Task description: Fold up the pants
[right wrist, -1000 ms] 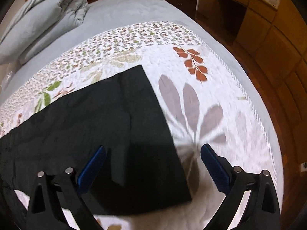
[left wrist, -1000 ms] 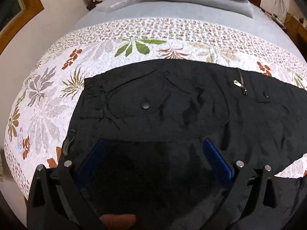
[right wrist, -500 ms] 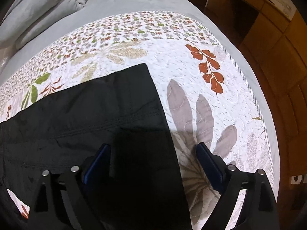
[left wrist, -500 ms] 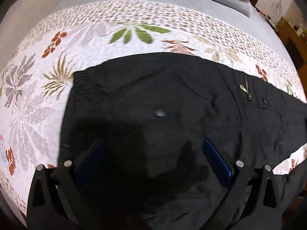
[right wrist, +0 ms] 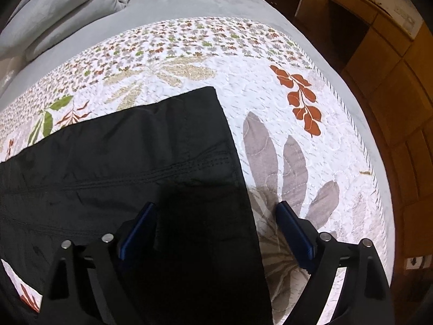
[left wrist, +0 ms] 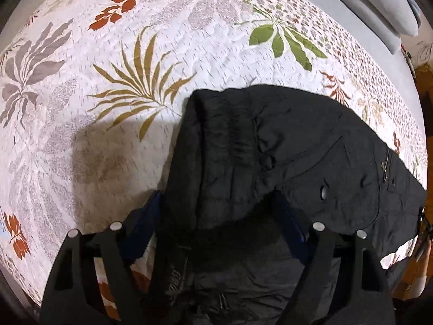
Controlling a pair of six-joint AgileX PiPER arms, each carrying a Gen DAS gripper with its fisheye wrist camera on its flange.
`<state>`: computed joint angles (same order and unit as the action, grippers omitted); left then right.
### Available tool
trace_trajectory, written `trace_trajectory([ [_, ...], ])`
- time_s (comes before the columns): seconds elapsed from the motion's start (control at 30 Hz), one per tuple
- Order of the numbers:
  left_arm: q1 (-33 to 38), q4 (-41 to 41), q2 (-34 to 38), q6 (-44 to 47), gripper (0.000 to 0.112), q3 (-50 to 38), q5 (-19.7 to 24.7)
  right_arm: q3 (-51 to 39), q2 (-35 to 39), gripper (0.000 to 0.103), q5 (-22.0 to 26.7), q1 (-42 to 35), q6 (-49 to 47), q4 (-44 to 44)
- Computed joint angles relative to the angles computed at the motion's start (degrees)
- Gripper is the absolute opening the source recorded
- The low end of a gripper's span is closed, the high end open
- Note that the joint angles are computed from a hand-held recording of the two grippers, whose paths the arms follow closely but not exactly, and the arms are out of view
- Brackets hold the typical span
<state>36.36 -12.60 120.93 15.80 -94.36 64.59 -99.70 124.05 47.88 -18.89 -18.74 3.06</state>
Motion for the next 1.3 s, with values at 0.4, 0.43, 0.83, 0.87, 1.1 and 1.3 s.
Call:
trace_trajectory([
  [0.4, 0.16, -3.12, 0.01, 3.44, 0.051, -0.3, 1.71, 2.22, -0.73, 0.084, -2.21, -0.43, -2.8, 2.48],
  [0.43, 0.13, -3.34, -0.14, 4.03, 0.048, -0.16, 1.85, 2.52, -0.92, 0.083, -2.37, -0.54, -3.49, 2.99],
  [0.83, 0.34, -5.23, 0.16, 4.51, 0.041, 0.11, 2.04, 4.28, -2.12, 0.063, -2.86, -2.05, -9.41, 8.4],
  [0.87, 0.27, -5.26, 0.13, 4.48, 0.041, 0.19, 1.86, 3.79, -2.01, 0.06, -2.15, -2.37, -9.71, 8.9],
  [1.1, 1.61, -6.78, -0.53, 5.42, 0.039, 1.23, 1.79, 2.9, -2.3, 0.035, -0.84, -3.75, -11.04, 9.92],
  [1.3, 1.19, -6.87, -0.94, 5.45, 0.031, 1.36, 1.73, 6.23, -4.85, 0.019, -4.46, -2.26, -11.77, 8.04],
])
